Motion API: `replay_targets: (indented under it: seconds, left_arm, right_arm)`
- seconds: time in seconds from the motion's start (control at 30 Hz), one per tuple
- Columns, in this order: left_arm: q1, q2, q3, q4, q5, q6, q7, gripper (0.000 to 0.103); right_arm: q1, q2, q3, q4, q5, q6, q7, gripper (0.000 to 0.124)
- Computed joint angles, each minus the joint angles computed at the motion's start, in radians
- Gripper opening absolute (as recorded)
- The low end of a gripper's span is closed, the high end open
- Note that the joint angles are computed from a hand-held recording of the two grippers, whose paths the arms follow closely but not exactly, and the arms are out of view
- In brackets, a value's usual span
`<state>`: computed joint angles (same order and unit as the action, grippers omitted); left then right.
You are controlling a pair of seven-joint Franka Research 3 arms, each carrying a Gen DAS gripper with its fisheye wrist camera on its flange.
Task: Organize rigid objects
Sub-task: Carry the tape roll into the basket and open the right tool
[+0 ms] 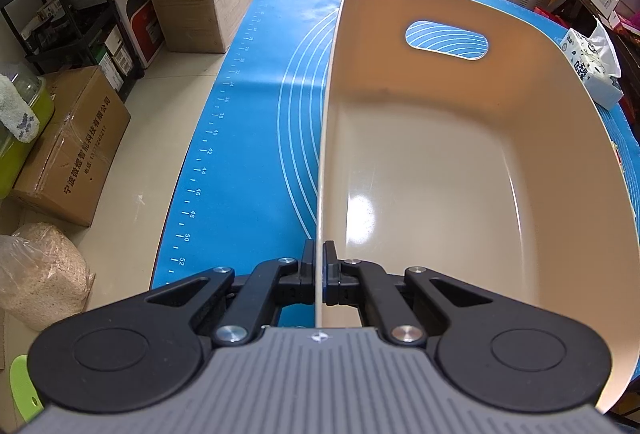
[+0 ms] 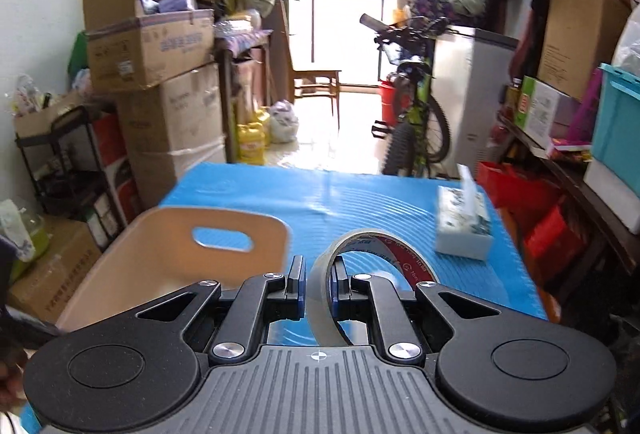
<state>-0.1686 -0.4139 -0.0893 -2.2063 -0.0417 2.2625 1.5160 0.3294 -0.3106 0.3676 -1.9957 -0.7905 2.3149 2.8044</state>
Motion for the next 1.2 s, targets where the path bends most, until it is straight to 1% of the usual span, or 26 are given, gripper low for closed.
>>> replay_targets:
  seconds: [0.13,0.27,0.43,0.53,0.63,0.83,0.87,0.93,0.97,1.0,1.03,1.07,1.13,1.2]
  left_arm:
    - [0.000,0.000,-0.001,-0.001,0.001,0.001,-0.001,0.004]
    - [0.001,-0.001,-0.005,-0.003,0.007,0.002,-0.006,0.004]
    - [-0.001,-0.003,0.001,-0.008,0.002,0.008,-0.001,0.004]
    - [-0.001,-0.004,-0.002,-0.009,0.003,0.009,-0.004,0.004]
    - [-0.001,-0.003,-0.003,-0.009,0.005,0.009,-0.006,0.004]
    - [-0.001,-0.001,-0.003,-0.008,0.007,0.009,-0.006,0.004]
    - [-0.001,-0.001,-0.003,-0.008,0.007,0.009,-0.006,0.004]
    - [-0.001,-0.002,-0.003,-0.009,0.007,0.010,-0.007,0.004]
    - [-0.001,-0.002,-0.002,-0.009,0.006,0.010,-0.006,0.004]
    - [-0.001,-0.003,-0.003,-0.010,0.007,0.010,-0.007,0.004]
    - [-0.001,-0.003,-0.003,-0.010,0.007,0.010,-0.007,0.004]
    - [-0.002,-0.002,-0.002,-0.010,0.006,0.010,-0.006,0.004]
    - [-0.001,-0.002,-0.002,-0.009,0.006,0.010,-0.007,0.004]
    - [-0.001,-0.003,-0.003,-0.010,0.007,0.010,-0.007,0.004]
  right_arm:
    - [0.017,0.080,0.003,0.064,-0.018,0.044,-0.003,0.023]
    - [0.070,0.153,-0.020,0.109,-0.022,0.076,-0.023,0.023]
    - [0.140,0.232,-0.072,0.153,0.062,0.104,-0.126,0.023]
    - [0.175,0.280,-0.098,0.186,0.118,0.091,-0.181,0.023]
    - [0.201,0.319,-0.126,0.208,0.203,0.069,-0.247,0.023]
    - [0.242,0.375,-0.160,0.248,0.331,-0.040,-0.332,0.023]
    - [0.245,0.378,-0.165,0.248,0.355,-0.039,-0.344,0.023]
    - [0.255,0.390,-0.170,0.262,0.372,-0.065,-0.364,0.024]
    - [0.263,0.402,-0.172,0.281,0.362,-0.087,-0.367,0.025]
    - [0.271,0.409,-0.174,0.292,0.351,-0.106,-0.370,0.030]
    - [0.276,0.412,-0.178,0.297,0.347,-0.113,-0.371,0.038]
    - [0.279,0.408,-0.181,0.292,0.350,-0.105,-0.370,0.040]
    - [0.279,0.391,-0.186,0.271,0.359,-0.077,-0.361,0.054]
    - [0.270,0.350,-0.187,0.228,0.359,-0.039,-0.356,0.060]
